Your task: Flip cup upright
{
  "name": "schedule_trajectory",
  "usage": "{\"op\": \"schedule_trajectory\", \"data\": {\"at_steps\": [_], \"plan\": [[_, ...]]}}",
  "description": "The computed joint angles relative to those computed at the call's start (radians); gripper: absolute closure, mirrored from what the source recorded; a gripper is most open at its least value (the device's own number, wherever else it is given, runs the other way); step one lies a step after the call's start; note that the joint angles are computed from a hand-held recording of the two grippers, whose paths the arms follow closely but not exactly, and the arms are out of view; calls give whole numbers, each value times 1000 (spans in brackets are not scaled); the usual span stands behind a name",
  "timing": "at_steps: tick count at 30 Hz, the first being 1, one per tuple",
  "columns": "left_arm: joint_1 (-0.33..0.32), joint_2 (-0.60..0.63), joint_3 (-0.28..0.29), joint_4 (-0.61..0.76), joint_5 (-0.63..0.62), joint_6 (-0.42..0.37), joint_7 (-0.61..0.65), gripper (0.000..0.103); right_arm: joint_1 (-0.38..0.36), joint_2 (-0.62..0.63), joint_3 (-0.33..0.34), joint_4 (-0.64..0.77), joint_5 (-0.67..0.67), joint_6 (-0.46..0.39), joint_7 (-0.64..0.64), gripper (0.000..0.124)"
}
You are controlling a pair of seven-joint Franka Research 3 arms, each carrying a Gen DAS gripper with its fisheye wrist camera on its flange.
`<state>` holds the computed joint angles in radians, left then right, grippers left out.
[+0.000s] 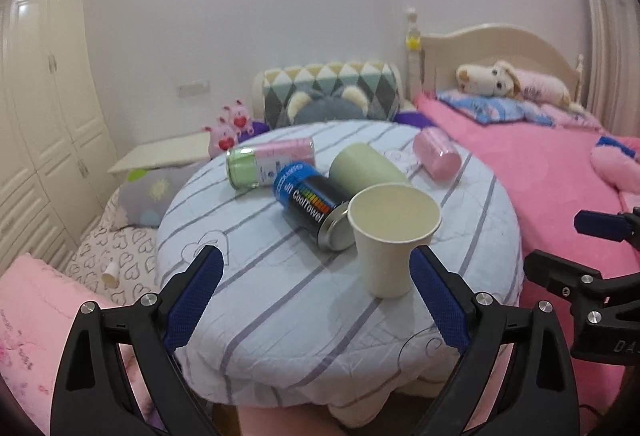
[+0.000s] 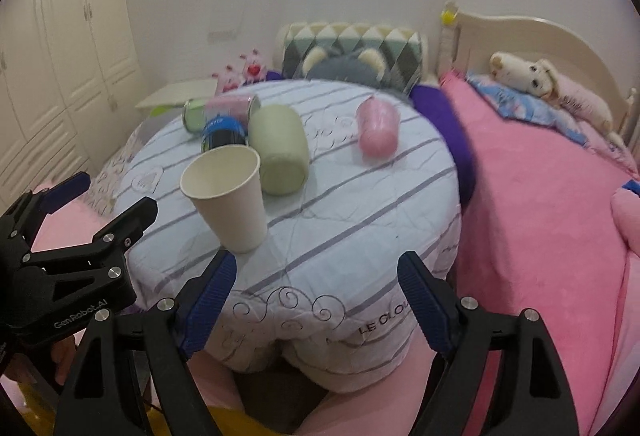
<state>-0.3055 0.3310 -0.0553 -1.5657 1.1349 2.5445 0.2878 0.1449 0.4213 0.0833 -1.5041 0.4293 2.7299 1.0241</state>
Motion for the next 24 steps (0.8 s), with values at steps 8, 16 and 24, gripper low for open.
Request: {"op": "schedule_trajectory", "data": {"at_steps": [8, 16, 24], "plan": [[-33, -24, 11, -45, 249, -35, -232, 6, -102, 21, 145, -33, 273, 163, -241, 39], [-30, -27, -11, -64, 385, -50, -354, 5, -142, 57, 207, -23, 437, 261, -395, 40], [-34, -24, -21, -80, 443, -75, -444, 4, -231, 59, 352, -36, 711, 333, -739, 39]]}}
